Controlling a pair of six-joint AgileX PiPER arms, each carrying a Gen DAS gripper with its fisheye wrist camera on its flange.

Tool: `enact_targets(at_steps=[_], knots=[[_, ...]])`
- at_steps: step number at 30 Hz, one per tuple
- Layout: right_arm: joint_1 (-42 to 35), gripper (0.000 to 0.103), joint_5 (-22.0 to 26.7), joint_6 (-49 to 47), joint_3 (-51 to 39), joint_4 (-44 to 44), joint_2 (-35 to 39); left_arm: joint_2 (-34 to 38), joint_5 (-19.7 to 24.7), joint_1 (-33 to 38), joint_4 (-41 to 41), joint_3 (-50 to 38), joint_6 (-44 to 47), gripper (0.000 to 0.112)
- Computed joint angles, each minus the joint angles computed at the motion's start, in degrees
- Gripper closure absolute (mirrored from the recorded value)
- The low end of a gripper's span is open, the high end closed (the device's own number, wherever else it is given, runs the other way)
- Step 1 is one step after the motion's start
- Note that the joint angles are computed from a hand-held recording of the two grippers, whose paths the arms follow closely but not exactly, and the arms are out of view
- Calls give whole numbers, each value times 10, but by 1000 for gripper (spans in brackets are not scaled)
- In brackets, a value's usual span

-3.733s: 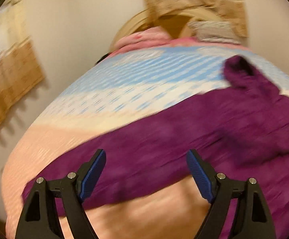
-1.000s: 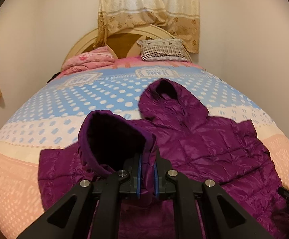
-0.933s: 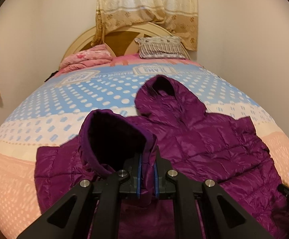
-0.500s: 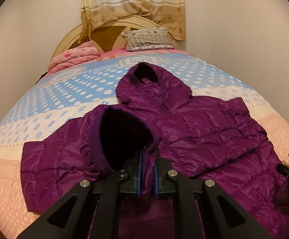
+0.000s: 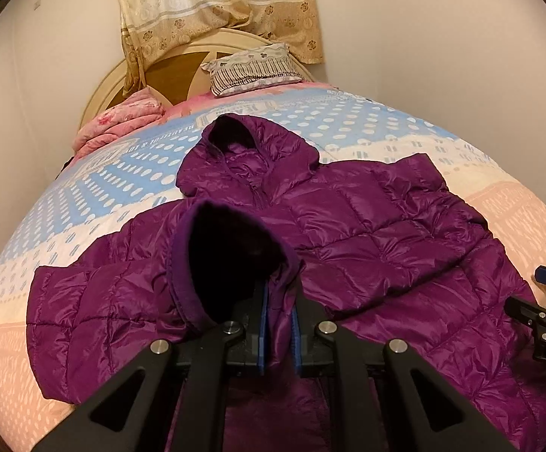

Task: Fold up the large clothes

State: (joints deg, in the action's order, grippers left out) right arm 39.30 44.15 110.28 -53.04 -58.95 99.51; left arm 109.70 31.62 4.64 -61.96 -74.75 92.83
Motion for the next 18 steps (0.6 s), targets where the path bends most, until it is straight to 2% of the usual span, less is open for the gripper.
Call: enact_targets(at_steps=[3, 4, 6, 8, 10, 12, 15, 17, 18], knots=[[1, 20, 2, -3, -1, 3, 0, 17, 68, 18, 24, -33, -45, 101], [0, 20, 2, -4, -2, 2, 1, 15, 69, 20, 21, -32, -46, 100], [2, 20, 4, -12, -6, 7, 5, 10, 74, 25, 14, -27, -35, 89], [2, 20, 5, -16, -10, 10, 7, 7, 98, 33, 12, -27, -31, 49], [6, 20, 12, -23, -14, 14, 8, -11, 102, 42, -27, -4, 10, 33], [7, 20, 18, -29, -20, 17, 8, -25, 119, 51, -47, 7, 39, 31], [9, 20, 32, -45, -35, 27, 9, -32, 112, 62, -46, 5, 40, 31], [13, 20, 44, -61, -48, 37, 3, -25, 93, 78, -45, -8, 43, 31], [18, 20, 54, -71, -58, 40, 0, -20, 69, 87, -53, -12, 54, 31]])
